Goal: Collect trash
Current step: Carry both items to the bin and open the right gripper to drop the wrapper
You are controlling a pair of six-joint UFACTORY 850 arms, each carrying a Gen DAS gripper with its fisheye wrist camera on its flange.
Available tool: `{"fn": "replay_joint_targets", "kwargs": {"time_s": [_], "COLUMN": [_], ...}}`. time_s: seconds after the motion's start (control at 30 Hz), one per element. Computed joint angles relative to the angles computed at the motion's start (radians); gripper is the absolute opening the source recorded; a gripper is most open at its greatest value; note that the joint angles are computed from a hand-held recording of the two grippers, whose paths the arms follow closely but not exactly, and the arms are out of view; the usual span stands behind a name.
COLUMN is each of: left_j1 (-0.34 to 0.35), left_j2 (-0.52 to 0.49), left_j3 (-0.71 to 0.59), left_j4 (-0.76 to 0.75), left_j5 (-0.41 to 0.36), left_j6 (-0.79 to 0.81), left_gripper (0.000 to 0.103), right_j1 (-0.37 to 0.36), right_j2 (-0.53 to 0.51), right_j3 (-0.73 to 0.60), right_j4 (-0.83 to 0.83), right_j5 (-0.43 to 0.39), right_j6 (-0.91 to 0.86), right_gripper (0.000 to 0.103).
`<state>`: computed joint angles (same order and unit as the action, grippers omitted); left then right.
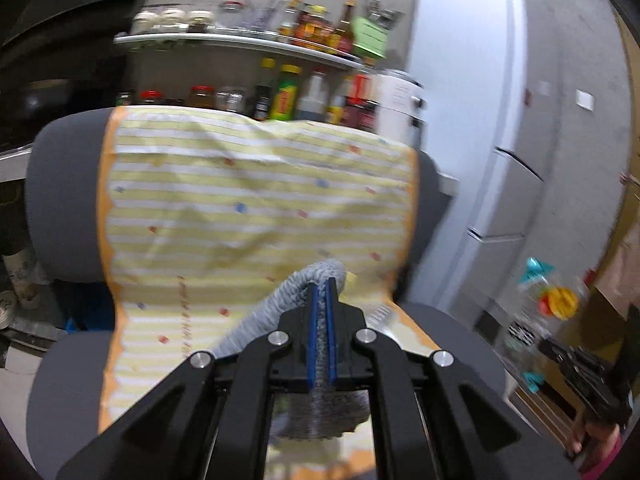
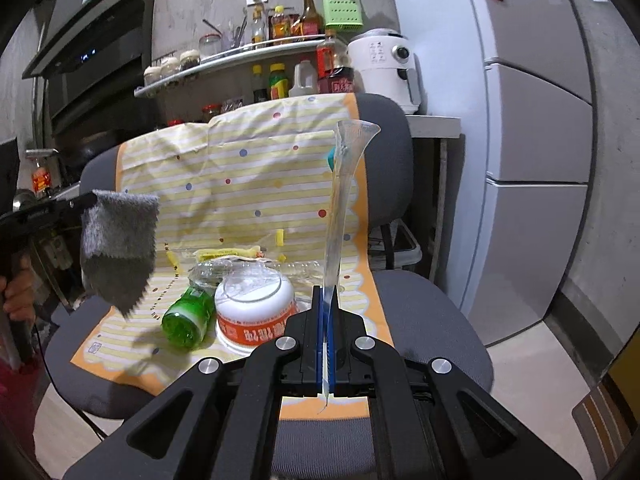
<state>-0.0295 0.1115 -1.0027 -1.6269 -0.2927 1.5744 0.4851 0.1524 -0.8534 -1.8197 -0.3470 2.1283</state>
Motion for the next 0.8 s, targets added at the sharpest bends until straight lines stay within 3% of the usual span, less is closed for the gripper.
{"fn": "replay_joint_targets", "kwargs": {"time_s": [0.27,0.6,0.8], "left_j1": [-0.18,-0.405,-0.484], "left_j2": [0.087,0.023,-0.035], "left_j3": [0.123,0.121,0.106], "left_j4": [-0.089,-0.094,-0.137], "left_j5": [-0.037,-0.141,-0.115], "left_j6": [0.146,0.171,0.222], "left_gripper": [0.002,0.002,0.002], "right_j1": [-0.027,-0.065,-0.134], "right_j2": [0.158,0.365,0.413], "right_j3": [0.158,0.372,0.458], "right_j4": [0.188,0.38,0.447], "right_j5": [-0.075,-0.21,-0.209], "right_j6": [-0.119,-0.222,-0.255], "right_gripper": [0.002,0.002,0.003]}}
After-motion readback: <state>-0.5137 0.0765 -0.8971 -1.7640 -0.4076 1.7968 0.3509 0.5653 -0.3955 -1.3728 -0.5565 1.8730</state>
